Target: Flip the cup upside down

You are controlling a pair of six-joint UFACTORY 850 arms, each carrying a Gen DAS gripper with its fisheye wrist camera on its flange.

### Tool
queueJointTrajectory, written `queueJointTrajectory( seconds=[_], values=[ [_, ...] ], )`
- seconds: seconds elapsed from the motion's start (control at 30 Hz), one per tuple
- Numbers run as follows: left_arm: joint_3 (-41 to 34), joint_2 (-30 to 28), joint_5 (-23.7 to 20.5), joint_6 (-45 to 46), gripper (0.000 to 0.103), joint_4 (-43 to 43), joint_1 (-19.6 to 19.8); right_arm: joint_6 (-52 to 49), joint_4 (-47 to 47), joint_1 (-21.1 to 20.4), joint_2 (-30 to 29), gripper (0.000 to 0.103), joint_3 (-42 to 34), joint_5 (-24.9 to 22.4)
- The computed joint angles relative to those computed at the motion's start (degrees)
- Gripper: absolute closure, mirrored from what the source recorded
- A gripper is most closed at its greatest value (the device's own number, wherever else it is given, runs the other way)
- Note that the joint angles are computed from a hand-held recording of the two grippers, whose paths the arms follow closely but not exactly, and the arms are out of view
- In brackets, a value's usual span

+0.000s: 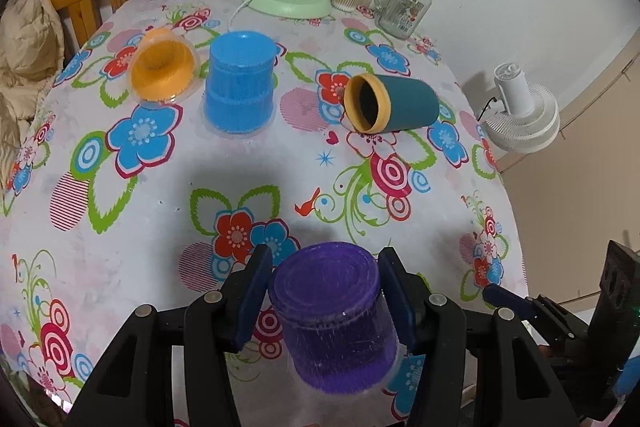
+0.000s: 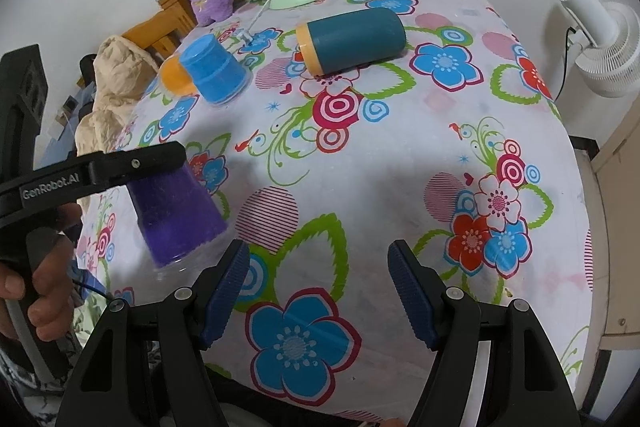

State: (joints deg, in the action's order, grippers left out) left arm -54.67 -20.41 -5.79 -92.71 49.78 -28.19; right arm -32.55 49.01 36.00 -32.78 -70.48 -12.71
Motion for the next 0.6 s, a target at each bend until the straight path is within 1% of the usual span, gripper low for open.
queueJointTrajectory(
  seconds=[0.3, 0.37, 0.5, 0.6],
  values=[
    [1.42, 3.03, -2.22, -16.79, 0.047, 17.19, -1.42, -0.66, 0.39, 0.59, 0.73, 0.029, 0.78, 0.51],
    [1.69, 3.65, -2.73, -19.35, 0.047, 19.80, -1.73, -0.82, 0.59, 0.60, 0.80, 0.029, 0.88, 0.57],
    [1.94, 4.37, -3.46, -22.09, 0.047, 22.75, -2.20, -1.40, 1.19, 0.78, 1.24, 0.029, 1.39, 0.86],
    [1.91, 4.37, -3.50, -20.49, 0.047, 21.21, -2.33, -1.39, 1.17, 0.92, 1.46, 0.029, 1.73, 1.00]
  ],
)
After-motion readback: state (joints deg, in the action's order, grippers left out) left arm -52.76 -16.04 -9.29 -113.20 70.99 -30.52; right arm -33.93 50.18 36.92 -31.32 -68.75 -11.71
